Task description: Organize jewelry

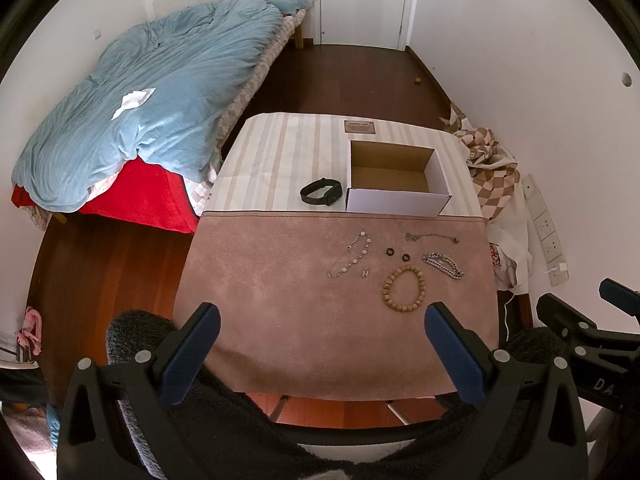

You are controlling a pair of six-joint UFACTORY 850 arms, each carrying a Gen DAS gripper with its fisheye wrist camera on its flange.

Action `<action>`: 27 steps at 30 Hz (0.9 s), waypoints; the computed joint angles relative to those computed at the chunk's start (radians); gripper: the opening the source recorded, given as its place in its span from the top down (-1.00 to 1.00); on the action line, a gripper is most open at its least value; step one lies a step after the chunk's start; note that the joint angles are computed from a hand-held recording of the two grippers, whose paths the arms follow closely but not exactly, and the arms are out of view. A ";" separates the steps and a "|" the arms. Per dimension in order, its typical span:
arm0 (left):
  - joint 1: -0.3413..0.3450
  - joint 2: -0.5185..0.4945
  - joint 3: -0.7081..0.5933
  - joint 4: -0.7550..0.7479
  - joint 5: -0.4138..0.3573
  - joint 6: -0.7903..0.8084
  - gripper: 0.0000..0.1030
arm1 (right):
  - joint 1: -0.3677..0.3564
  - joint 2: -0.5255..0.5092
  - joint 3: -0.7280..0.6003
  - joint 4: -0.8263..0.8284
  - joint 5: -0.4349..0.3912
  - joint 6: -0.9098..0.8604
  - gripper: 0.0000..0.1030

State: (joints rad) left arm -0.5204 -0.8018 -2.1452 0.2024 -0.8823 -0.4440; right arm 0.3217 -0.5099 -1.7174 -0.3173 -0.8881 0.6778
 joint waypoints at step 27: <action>0.003 -0.008 -0.012 -0.009 -0.006 0.005 -1.00 | -0.003 -0.003 -0.005 0.002 0.000 -0.007 -1.00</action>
State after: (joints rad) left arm -0.5176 -0.8100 -2.1568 0.1932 -0.8885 -0.4394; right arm 0.3191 -0.5128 -1.7222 -0.3151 -0.8884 0.6706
